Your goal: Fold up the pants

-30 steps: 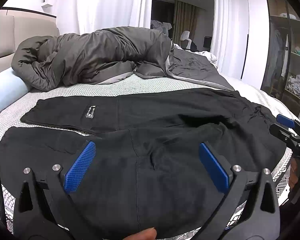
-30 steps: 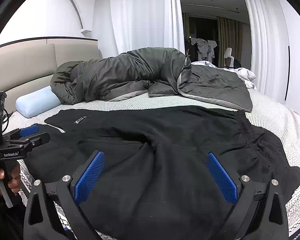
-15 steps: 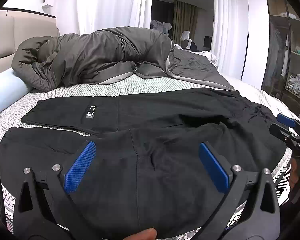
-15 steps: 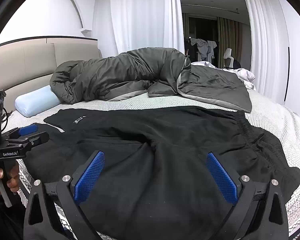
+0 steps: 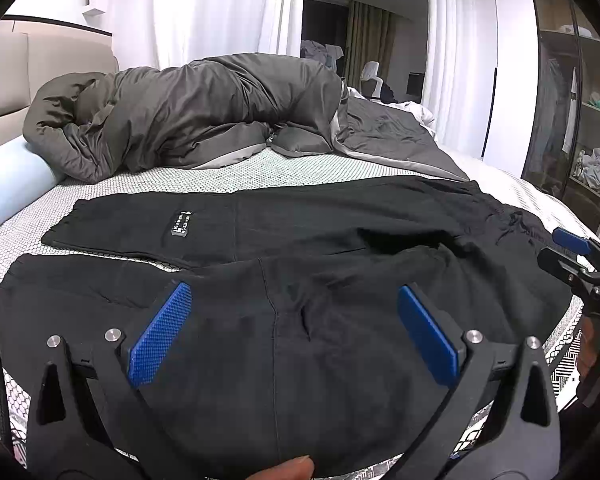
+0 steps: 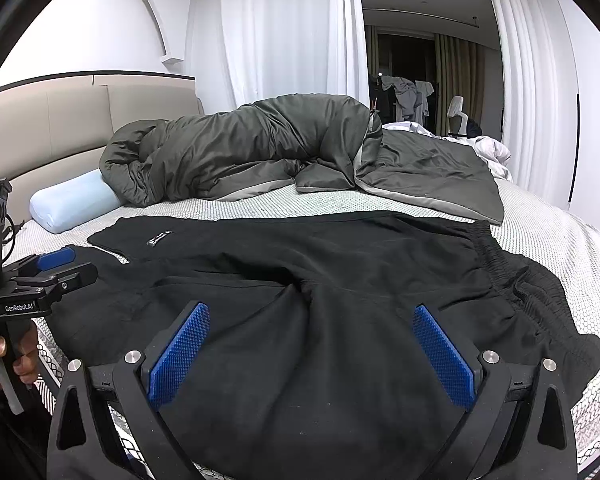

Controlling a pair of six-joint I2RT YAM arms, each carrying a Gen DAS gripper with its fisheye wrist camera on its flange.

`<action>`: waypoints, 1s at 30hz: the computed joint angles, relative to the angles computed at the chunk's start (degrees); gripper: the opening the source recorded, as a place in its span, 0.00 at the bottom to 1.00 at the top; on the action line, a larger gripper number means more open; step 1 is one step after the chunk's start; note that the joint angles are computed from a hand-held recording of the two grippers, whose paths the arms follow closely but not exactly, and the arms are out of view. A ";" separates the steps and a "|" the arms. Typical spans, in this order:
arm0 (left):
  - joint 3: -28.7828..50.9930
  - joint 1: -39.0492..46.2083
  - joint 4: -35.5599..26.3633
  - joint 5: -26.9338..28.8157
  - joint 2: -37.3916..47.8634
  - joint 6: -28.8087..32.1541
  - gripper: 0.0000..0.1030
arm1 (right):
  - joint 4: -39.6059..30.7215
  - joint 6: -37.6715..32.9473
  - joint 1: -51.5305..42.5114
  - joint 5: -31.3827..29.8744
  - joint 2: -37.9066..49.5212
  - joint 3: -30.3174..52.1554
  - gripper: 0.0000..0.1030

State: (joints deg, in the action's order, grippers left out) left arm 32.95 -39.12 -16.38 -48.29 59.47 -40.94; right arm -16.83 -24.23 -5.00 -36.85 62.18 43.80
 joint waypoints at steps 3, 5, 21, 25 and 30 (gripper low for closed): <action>-0.15 0.17 0.16 0.20 -0.17 0.19 0.99 | -0.15 -0.04 0.03 0.12 0.00 0.08 1.00; -0.09 0.12 0.05 0.15 -0.10 0.08 0.99 | -0.20 -0.08 0.01 0.12 -0.01 0.09 1.00; 0.23 -0.28 -0.02 -0.16 0.45 -0.22 0.99 | 0.46 -0.57 -0.61 -0.40 0.65 -0.28 1.00; -0.10 0.00 0.14 0.01 0.05 0.08 0.99 | 0.72 -0.62 -0.66 -0.49 0.75 -0.38 1.00; 0.00 -0.09 0.11 -0.02 0.19 -0.07 0.99 | 0.61 -0.99 -0.61 -0.15 0.83 -0.39 1.00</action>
State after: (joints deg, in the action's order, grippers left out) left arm 32.95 -39.21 -16.27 -48.32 59.66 -41.01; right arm -16.22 -25.22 -5.61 -37.00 63.00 43.41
